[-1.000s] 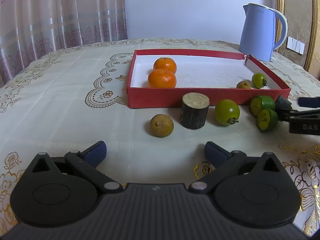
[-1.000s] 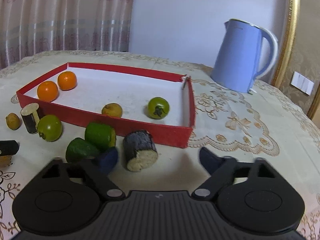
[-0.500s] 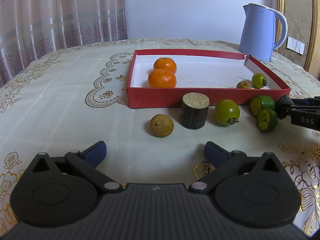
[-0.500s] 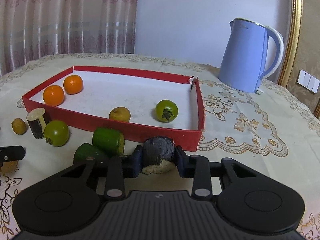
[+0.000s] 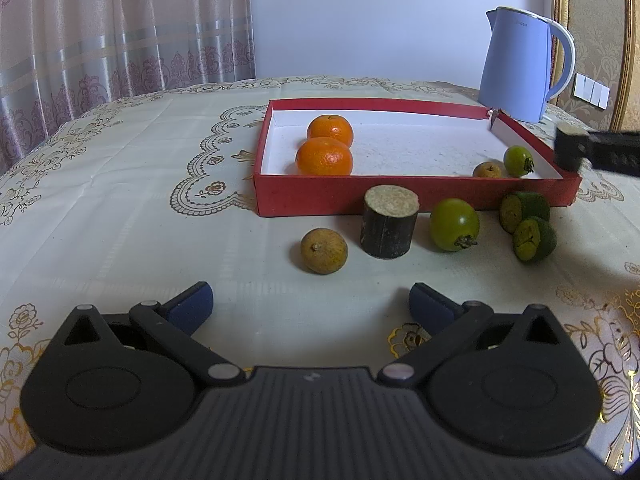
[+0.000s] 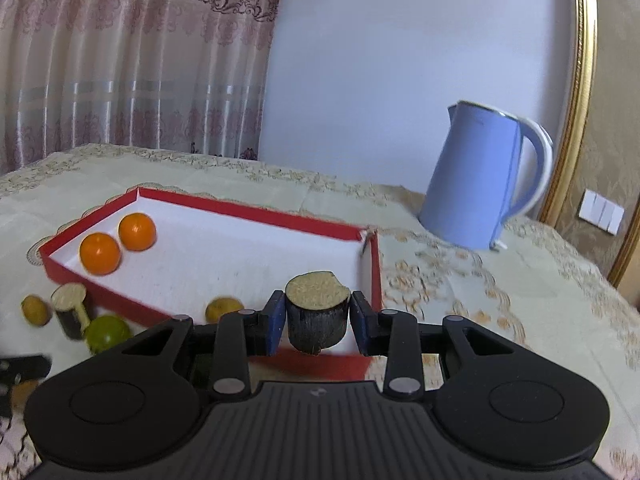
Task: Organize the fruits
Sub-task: 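Carry the dark cylinder into the red tray and open the right gripper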
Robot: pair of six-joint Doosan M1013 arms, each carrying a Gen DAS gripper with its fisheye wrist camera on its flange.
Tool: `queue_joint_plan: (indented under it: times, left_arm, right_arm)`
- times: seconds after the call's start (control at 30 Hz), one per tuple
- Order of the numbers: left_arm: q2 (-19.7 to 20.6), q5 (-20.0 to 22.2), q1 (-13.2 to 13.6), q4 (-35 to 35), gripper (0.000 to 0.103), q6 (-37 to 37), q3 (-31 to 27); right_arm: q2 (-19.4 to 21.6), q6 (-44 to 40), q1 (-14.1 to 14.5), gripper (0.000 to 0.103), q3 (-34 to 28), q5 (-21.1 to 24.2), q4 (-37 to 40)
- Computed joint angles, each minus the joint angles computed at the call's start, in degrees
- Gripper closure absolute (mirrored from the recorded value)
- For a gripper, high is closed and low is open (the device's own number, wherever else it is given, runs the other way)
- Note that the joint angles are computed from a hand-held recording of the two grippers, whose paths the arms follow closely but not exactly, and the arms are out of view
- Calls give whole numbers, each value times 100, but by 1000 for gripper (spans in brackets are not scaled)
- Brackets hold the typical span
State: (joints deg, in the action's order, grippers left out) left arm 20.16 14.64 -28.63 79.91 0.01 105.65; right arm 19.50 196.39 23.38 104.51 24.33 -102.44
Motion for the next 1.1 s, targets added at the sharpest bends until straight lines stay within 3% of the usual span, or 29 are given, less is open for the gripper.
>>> queue_joint_plan:
  times: [0.2, 0.3, 0.53, 0.73, 0.87, 0.9, 0.97, 1.03, 1.1]
  left_arm:
    - [0, -2, 2, 4, 0, -3, 0]
    - [1, -2, 2, 8, 0, -9, 1]
    - [2, -4, 4, 13, 0, -11, 0]
    - [2, -3, 4, 16, 0, -16, 1]
    - [2, -4, 4, 18, 0, -18, 1]
    - [1, -3, 3, 18, 0, -19, 2]
    - [2, -4, 4, 20, 0, -20, 1]
    - [2, -4, 4, 20, 0, -20, 1]
    - [2, -2, 2, 18, 0, -19, 1]
  right_arm:
    - [311, -769, -7, 69, -496, -35, 495]
    - [542, -1849, -57, 69, -890, -198, 1539]
    - [955, -3478, -127, 69, -1444, -132, 3303]
    - [984, -3553, -119, 69, -1493, -68, 3397]
    - [991, -3724, -136, 61, -1496, -85, 3604]
    - [966, -3695, -147, 57, -1464, -138, 3615]
    - [904, -3472, -154, 33, -1393, -191, 3427]
    - [776, -2571, -122, 19, -1199, -186, 2553]
    - [626, -1710, -85, 18, -973, -113, 1671]
